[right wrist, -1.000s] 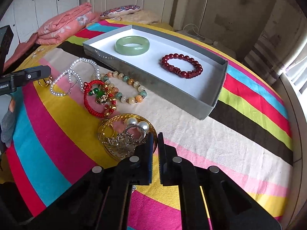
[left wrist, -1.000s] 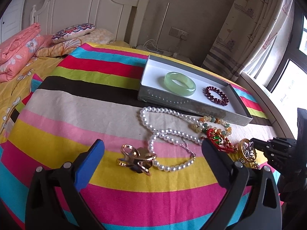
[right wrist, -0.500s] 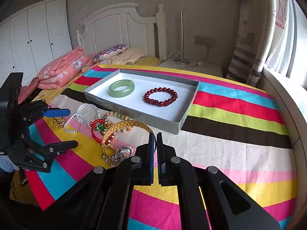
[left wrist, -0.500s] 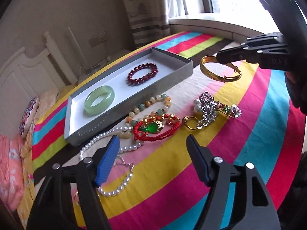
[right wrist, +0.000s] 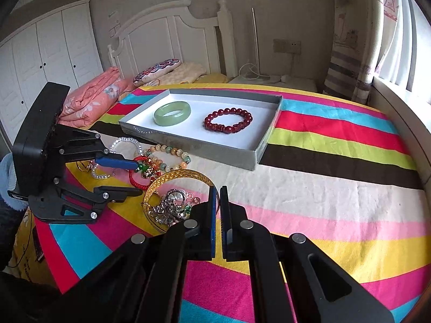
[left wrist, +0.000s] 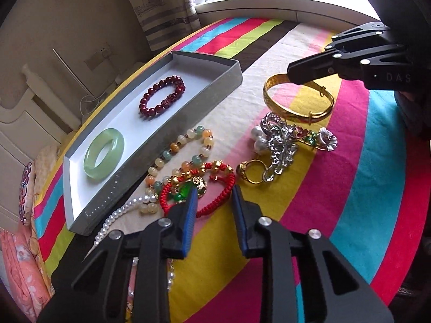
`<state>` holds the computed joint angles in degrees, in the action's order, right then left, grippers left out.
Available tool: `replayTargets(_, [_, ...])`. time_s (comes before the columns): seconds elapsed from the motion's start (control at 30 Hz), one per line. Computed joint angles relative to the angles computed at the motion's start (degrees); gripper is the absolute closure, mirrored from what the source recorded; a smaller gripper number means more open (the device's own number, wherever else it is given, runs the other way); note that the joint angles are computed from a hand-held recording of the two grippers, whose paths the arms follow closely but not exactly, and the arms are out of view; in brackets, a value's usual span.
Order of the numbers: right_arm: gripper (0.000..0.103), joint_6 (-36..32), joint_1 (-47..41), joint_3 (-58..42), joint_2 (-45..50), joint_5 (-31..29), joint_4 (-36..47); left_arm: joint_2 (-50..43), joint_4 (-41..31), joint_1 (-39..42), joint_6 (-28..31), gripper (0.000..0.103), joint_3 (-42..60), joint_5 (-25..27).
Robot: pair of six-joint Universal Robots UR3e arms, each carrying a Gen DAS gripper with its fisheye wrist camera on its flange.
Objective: Organize jewelry
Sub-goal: 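Grasp the red knotted bracelet with the left tool while the right tool grasps the gold bangle, then carry the red knotted bracelet and gold bangle into the box, open both tools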
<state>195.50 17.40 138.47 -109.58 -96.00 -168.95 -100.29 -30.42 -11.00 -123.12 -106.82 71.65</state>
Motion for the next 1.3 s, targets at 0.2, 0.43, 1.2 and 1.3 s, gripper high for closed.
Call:
replayTargets(0.2, [0.099, 1.25, 0.6, 0.39, 0.01, -0.52, -0.71, 0.47, 1.6, -0.39, -0.99, 0.088, -1.52, -0.1])
replayTargets(0.43, [0.099, 1.67, 0.96, 0.07, 0.22, -0.95, -0.35, 1.45, 3.88, 0.68, -2.29, 0.098, -4.44, -2.43])
replayTargets(1.2, [0.099, 2.72, 1.39, 0.16, 0.35, -1.74, -1.18, 12.6, -3.14, 20.64, -16.79, 0.099, -14.78, -27.65])
replayTargets(1.3, [0.099, 2.87, 1.54, -0.54, 0.61, -2.1, 0.01, 12.32, -4.78, 22.26, -17.33, 0.099, -14.5, -29.74])
